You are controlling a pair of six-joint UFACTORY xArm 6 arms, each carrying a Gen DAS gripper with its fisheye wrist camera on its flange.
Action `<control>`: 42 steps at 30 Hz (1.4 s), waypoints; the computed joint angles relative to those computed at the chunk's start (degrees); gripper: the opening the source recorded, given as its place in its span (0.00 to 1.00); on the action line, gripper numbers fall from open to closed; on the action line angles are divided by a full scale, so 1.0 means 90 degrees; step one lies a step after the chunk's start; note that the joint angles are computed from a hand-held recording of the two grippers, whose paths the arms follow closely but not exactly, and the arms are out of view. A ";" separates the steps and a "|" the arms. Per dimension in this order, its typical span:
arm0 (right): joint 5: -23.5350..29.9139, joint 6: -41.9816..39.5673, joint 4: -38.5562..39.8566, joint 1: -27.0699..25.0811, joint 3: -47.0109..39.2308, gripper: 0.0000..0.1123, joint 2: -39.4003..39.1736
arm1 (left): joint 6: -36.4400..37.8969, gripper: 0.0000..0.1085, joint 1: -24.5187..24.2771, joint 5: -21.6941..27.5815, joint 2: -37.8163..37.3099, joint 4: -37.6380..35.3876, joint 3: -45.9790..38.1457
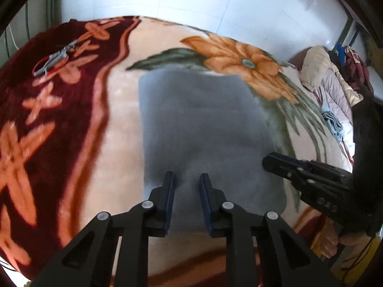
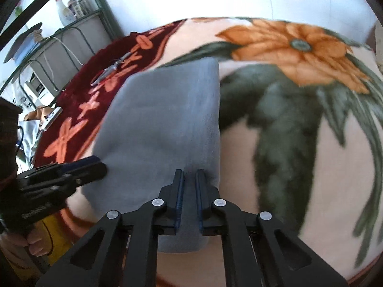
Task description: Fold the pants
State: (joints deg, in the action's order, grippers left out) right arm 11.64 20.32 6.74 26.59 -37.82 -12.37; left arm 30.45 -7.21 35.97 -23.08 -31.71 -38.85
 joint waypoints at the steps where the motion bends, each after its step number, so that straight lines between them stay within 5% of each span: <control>1: -0.0033 -0.0097 0.0157 0.0003 0.0029 0.08 -0.0025 | 0.0051 0.20 0.0007 -0.0015 0.0005 -0.0081 0.0023; 9: 0.0326 0.0997 -0.0906 0.0100 0.0229 0.12 -0.0684 | -0.0852 0.22 -0.0072 -0.0137 -0.0422 0.0601 0.0275; 16: 0.0718 0.2427 -0.2189 0.0303 0.0577 0.34 -0.1320 | -0.1846 0.45 -0.0169 0.0006 -0.1106 0.1525 0.0667; 25: 0.1095 0.3031 -0.2796 0.0541 0.0975 0.37 -0.1742 | -0.2788 0.67 -0.0369 0.0124 -0.1600 0.2485 0.1053; 42: 0.1027 0.3533 -0.3176 0.0614 0.1155 0.41 -0.1833 | -0.3144 0.69 -0.0440 0.0306 -0.1812 0.2856 0.1265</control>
